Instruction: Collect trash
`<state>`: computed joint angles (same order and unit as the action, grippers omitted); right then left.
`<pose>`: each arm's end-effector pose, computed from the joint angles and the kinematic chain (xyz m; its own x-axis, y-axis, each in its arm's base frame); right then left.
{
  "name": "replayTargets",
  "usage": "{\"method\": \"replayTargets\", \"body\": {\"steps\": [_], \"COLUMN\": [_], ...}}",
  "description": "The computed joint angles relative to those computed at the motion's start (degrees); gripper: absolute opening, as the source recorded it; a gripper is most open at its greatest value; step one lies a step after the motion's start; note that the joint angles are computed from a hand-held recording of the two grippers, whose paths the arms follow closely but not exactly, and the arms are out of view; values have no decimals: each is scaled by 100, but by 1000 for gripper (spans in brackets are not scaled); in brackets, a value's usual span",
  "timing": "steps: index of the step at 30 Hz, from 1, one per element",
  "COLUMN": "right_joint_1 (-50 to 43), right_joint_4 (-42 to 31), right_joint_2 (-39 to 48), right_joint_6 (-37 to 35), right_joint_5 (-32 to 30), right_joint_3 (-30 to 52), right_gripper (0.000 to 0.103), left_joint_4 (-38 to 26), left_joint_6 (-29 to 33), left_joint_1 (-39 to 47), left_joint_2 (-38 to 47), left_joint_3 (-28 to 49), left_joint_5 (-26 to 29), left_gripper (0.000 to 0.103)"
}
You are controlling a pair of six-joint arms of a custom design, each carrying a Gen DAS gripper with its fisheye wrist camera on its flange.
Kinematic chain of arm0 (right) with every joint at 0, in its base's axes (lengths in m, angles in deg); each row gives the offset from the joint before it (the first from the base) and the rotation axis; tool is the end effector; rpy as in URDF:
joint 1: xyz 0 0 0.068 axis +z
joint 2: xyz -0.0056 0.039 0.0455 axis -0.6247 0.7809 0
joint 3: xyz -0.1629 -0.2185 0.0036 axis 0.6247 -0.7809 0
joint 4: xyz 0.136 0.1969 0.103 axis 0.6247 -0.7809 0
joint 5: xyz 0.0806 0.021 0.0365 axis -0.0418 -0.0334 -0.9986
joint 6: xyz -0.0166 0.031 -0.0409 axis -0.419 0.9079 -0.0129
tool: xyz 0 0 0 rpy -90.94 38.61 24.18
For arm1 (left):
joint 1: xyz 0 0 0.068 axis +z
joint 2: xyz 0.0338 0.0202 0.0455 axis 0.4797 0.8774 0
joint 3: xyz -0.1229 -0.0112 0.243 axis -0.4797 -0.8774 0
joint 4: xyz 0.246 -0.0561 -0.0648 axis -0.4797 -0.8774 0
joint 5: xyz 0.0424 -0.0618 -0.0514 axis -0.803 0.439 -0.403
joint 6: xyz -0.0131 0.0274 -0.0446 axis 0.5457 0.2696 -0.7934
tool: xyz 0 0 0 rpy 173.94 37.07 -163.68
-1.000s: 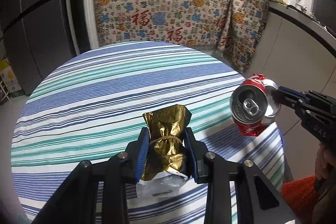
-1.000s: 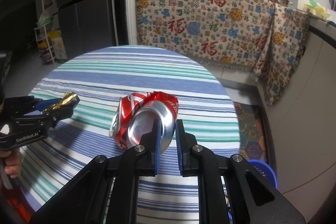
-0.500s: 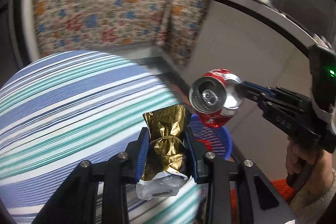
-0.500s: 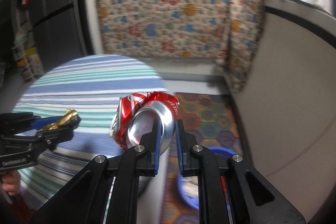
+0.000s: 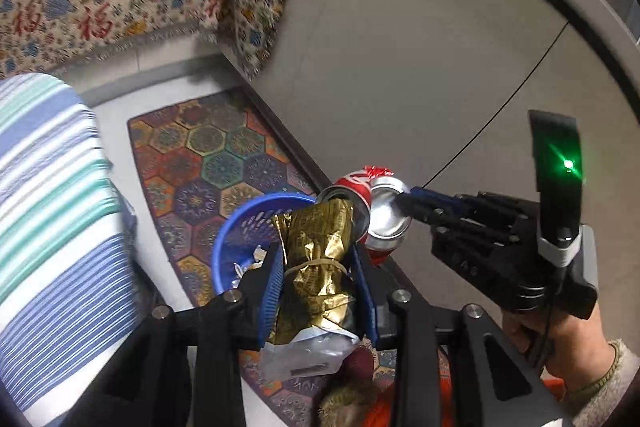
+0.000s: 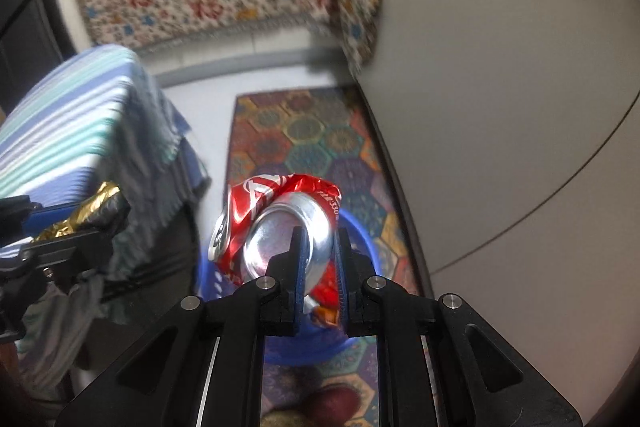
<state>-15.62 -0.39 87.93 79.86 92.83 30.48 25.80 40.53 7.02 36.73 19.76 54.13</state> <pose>0.2587 0.0988 0.1449 -0.8317 0.0943 -0.5471 0.1243 0.9921 -0.0179 0.3234 -0.1440 0.1470 -0.7836 0.3100 -0.5384 0.5411 0.7664 -0.3463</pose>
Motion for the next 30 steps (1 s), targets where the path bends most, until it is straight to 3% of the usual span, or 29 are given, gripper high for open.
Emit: {"method": "replayTargets", "body": {"steps": [4, 6, 8, 11, 13, 15, 16, 17, 18, 20, 22, 24, 26, 30], "right_joint_1": [-808, -1183, -1432, -1752, -1850, -1924, -1904, -1868, -1839, -1717, -1468, -1112, -508, 1479], "right_joint_4": [791, 1244, 1594, 1870, 1904, 1848, 1708, 1505, 1364, 852, 134, -507, -1228, -3024], "right_joint_2": [444, 740, 886, 784, 667, 391, 191, -61, -162, -698, -1415, -2064, -2640, -3560], "right_joint_6": [-225, -261, -199, -117, -96, -23, 32, 88, 127, 260, 534, 743, 1037, 2782], "right_joint_5": [-801, -1272, -1498, -1759, -1762, -1711, -1638, -1569, -1516, -1381, -1163, -853, -294, 1195], "right_joint_3": [-318, -425, -600, -927, -1014, -1122, -1145, -1172, -1136, -1171, -1213, -1249, -1231, -1087], "right_gripper": [13, 19, 33, 44, 57, 78, 84, 99, 102, 103, 103, 103, 103, 103], "left_joint_4": [168, 187, 300, 353, 390, 416, 469, 488, 542, 629, 478, 120, 61, -194], "left_joint_6": [-84, -194, -323, -406, -442, -480, -529, -554, -587, -563, -429, -258, -287, -476], "left_joint_1": [-243, -296, -348, -432, -479, -504, -521, -522, -529, -550, -606, -709, -888, -1381], "left_joint_2": [786, 1186, 1341, 1603, 1615, 1502, 1314, 1158, 916, 219, -420, -924, -1578, -2732], "left_joint_3": [501, 803, 846, 1100, 1144, 1071, 910, 799, 613, 94, -260, -461, -902, -1677], "left_joint_5": [-21, 78, 103, 109, 11, -144, -264, -336, -428, -659, -884, -1173, -1576, -2437], "left_gripper": [40, 51, 63, 63, 64, 64, 68, 74, 77, 86, 88, 99, 103, 103]}}
